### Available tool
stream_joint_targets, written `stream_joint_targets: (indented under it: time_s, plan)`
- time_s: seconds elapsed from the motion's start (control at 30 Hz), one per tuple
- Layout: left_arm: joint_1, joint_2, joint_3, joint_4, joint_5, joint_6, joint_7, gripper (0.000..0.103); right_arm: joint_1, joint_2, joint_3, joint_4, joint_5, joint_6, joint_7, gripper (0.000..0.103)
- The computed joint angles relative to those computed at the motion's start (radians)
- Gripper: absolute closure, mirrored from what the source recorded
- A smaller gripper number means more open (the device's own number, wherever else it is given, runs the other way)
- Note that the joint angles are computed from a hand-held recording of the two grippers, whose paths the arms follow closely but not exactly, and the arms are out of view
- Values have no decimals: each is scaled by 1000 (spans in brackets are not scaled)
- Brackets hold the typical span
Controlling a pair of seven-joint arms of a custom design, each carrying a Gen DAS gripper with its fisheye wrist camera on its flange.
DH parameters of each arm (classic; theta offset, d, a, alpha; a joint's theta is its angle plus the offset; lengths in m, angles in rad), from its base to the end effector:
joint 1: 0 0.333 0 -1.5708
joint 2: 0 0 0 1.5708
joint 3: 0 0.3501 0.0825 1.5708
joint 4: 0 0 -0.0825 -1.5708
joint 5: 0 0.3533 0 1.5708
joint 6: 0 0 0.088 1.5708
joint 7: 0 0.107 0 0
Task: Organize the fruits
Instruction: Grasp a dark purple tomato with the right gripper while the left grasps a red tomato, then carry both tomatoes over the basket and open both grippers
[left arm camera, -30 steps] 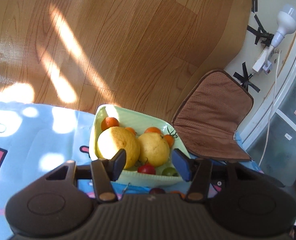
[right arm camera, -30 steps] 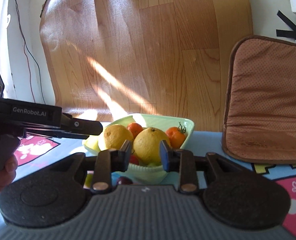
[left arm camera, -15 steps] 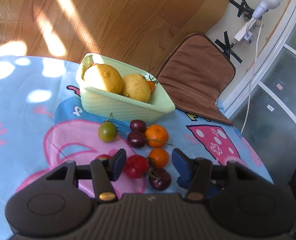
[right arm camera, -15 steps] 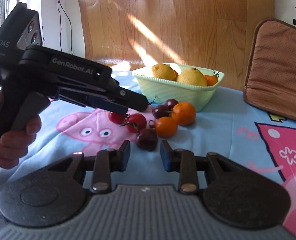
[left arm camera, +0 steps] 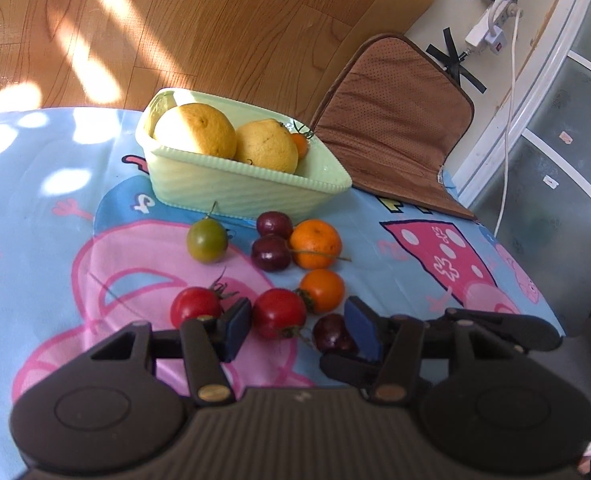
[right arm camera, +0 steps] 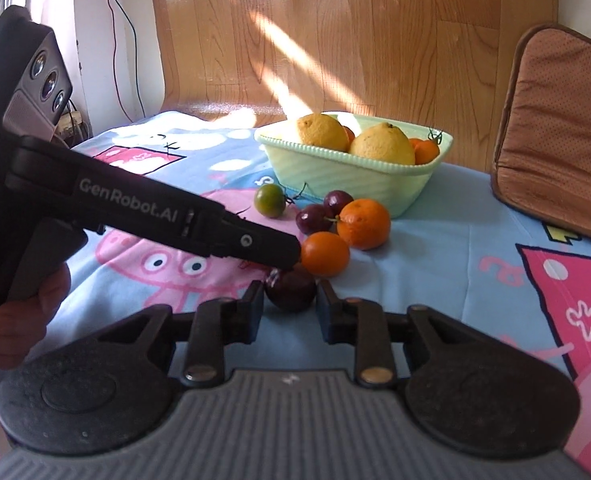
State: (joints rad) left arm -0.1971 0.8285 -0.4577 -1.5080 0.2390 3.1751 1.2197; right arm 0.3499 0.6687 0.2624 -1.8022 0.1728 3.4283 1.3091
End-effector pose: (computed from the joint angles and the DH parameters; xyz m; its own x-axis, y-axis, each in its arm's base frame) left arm 0.6556 -0.3887 0.3626 -0.3950 -0.8218 0.4107 -0.7198 -0.0009 -0.6942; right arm 0.6081 0.3526 0.3488 0.5403 -0.8397 -0.0550 -0.5003 -0.2680 -0.8233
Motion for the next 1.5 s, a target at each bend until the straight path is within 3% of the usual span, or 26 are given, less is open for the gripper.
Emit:
stream_joint_targets:
  time_s: [0.1, 0.2, 0.3, 0.37, 0.43, 0.6, 0.73, 0.83, 1.07, 1.33, 1.5]
  plan:
    - [-28, -1, 33, 15, -6, -8, -17, 55, 75, -29, -86, -49, 30, 49, -24, 72]
    - [-26, 3, 31, 17, -6, -5, -20, 57, 119, -51, -142, -87, 75, 73, -44, 72]
    - [-43, -5, 59, 11, 0, -4, -31, 72, 123, -64, -155, -113, 114, 90, -42, 72]
    - [-25, -12, 39, -14, 0, 14, -33, 72, 122, -70, -159, -127, 141, 102, -32, 72]
    - [-30, -33, 56, -51, 7, 41, -45, 72, 89, -77, -127, -143, 138, 109, -10, 72]
    - [-71, -130, 142, -203, 27, 135, -115, 72, 41, -96, -73, -189, 99, 134, 40, 72]
    - [-177, -225, 292, -336, 6, 198, -180, 72, 21, -98, -44, -197, 49, 128, 70, 72]
    - [-226, -269, 358, -408, -17, 227, -207, 72, 18, -97, -31, -197, 18, 122, 79, 72]
    - [-323, -301, 457, -473, -84, 272, -181, 72, 91, -95, -87, -193, 57, 131, 60, 69]
    - [-503, -295, 618, -480, -246, 294, -66, 56, 142, -94, -129, -189, 119, 145, 26, 61]
    - [-527, -291, 633, -474, -301, 290, -15, 54, 155, -88, -136, -173, 138, 136, 10, 61]
